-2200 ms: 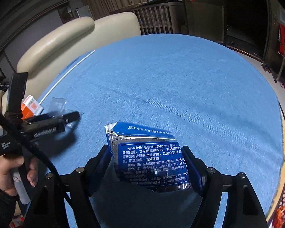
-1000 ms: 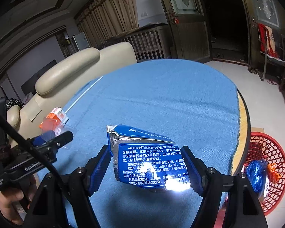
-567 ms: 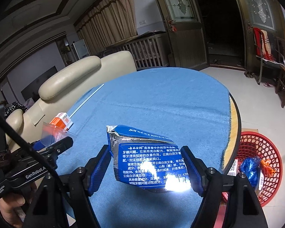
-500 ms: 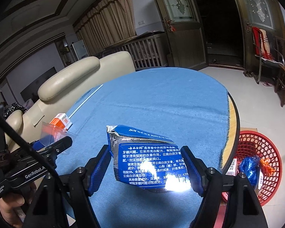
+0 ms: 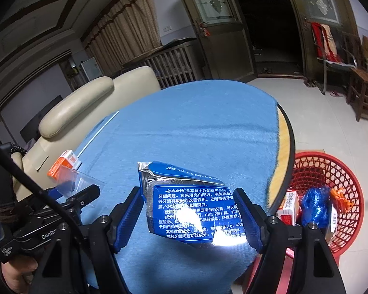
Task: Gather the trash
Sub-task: 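Carry the blue packet and clear tray over the red wastebasket with both tools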
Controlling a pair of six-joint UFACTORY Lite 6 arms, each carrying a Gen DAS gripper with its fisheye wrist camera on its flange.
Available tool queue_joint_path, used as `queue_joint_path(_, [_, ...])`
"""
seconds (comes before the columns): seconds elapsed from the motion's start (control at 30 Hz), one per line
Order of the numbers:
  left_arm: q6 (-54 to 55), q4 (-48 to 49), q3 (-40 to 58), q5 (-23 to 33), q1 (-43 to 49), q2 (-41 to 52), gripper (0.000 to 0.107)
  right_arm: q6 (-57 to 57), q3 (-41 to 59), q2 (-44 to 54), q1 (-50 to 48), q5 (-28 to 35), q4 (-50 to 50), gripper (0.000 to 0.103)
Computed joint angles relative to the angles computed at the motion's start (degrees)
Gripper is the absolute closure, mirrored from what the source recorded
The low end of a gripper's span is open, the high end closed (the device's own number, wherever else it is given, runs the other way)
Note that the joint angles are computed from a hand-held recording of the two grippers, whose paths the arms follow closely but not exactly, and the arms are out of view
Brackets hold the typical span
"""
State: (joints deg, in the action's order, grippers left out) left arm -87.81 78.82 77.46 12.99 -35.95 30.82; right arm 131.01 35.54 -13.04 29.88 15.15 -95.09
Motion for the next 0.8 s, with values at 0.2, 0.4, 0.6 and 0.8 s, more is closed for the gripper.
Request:
queue_joint_path(0.2, [17.61, -16.77, 9.22, 2.36, -2.99, 6.53, 0.033, 10.16, -4.20, -2.84, -4.93, -2.72, -10.72, 0.026])
queue_joint_path(0.4, [32.28, -30.84, 19.42, 5.28, -5.70, 12.73, 0.033, 10.37, -7.19, -7.00, -10.37, -5.35, -13.08, 0.026])
queue_joint_path(0.6, [40.46, -38.25, 27.69, 8.18, -8.43, 17.71, 0.033, 10.18, -10.32, -11.05, -15.22, -7.36, -14.16, 0.026])
queue_joint_path(0.8, [47.71, -44.67, 36.64, 11.47, -10.65, 22.63, 0.033, -2.66, -12.79, -15.57, -20.40, -9.76, -3.22, 0.026])
